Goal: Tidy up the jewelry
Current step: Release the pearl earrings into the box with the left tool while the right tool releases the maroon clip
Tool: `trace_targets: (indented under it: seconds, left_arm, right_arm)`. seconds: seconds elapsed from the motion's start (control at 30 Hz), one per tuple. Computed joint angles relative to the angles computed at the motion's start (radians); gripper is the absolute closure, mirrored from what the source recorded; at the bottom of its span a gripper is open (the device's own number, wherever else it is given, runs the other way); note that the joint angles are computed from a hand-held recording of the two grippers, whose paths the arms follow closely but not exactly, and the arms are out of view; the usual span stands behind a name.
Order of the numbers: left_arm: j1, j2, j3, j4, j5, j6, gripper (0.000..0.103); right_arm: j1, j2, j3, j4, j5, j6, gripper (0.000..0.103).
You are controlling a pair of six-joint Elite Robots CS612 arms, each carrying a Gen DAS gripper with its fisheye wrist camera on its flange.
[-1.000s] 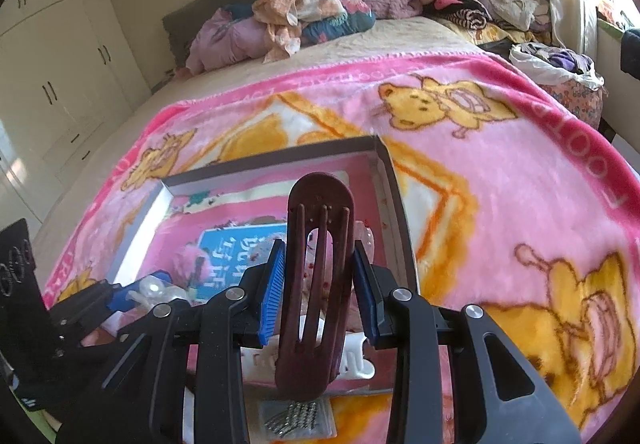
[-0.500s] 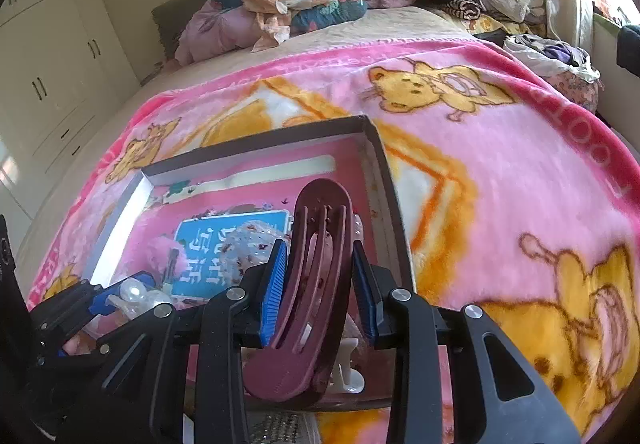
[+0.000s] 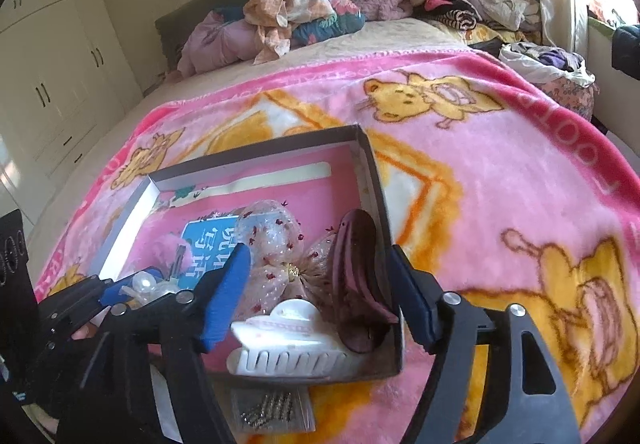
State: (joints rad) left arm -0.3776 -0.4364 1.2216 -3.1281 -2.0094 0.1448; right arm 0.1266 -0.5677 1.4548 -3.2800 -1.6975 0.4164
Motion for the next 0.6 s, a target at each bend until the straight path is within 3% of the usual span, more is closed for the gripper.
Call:
trace_targets:
  seconds: [0.17,0.23,0.6]
  left_arm:
    - [0.001,-0.007,0.012,-0.025,0.015,-0.021,0.047]
    - [0.002,-0.01,0.015,-0.031,0.017,-0.029,0.044]
    - [0.009,-0.038,0.069,-0.113,0.037,-0.069,0.027]
  right_arm:
    - [0.005,-0.013,0.023,-0.027,-0.023,-0.004,0.026]
    - [0.009,-0.017,0.035,-0.049,-0.039,0.005,0.016]
    - [0.019,-0.049,0.094,-0.113,-0.067,0.018,0.015]
